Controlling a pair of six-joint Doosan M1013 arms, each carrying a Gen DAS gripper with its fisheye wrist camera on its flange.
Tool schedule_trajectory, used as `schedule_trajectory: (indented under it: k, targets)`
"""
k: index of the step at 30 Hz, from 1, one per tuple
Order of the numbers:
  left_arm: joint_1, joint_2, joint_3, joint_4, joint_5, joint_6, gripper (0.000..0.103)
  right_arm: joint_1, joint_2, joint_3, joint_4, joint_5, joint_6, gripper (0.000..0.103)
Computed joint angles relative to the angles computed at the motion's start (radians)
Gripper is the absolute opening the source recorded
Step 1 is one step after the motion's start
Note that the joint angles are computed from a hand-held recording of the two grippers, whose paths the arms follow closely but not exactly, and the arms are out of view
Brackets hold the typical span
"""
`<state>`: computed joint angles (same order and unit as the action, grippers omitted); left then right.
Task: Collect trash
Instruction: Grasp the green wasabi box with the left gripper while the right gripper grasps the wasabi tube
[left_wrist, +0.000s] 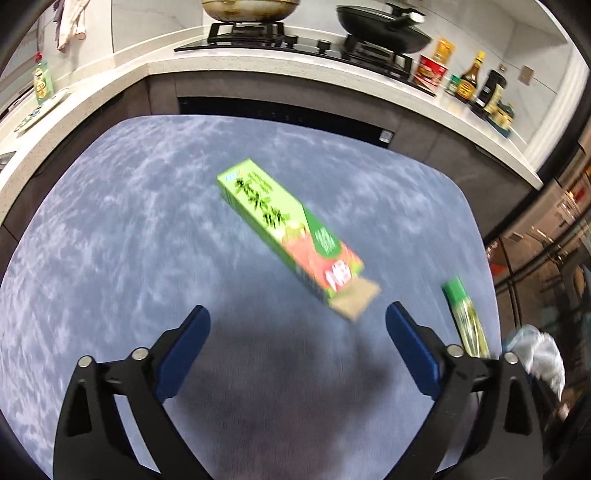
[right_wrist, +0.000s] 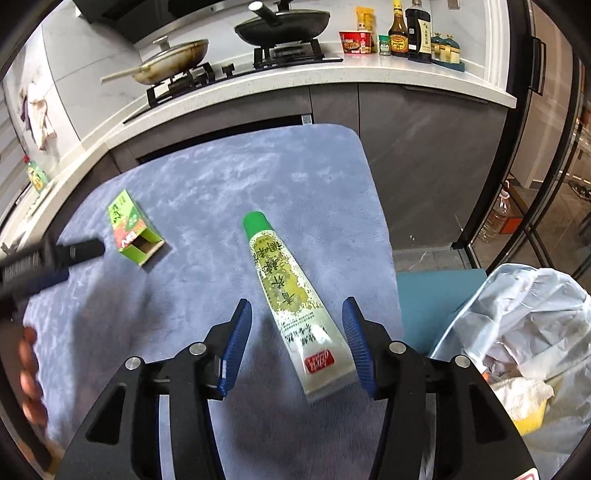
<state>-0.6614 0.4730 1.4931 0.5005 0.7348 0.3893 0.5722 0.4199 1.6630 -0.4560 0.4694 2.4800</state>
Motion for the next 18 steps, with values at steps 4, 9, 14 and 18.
schedule_trajectory:
  k: [4,9,14,18]
  targets:
    - [0.02,0.055,-0.08,-0.045,0.064,0.044,0.094,0.001,0.017,-0.012,0.028,0.013,-0.032,0.05]
    - [0.031,0.137,-0.187,-0.086,0.188,0.077,0.094,0.014,0.029,-0.017,-0.05,0.03,0.027,0.049]
    - [0.043,0.156,-0.196,-0.121,0.201,0.08,0.093,0.016,0.034,-0.021,-0.087,0.044,0.046,0.039]
    - [0.042,0.126,-0.15,-0.119,0.14,0.094,0.069,0.011,0.031,-0.018,-0.068,0.032,0.022,0.038]
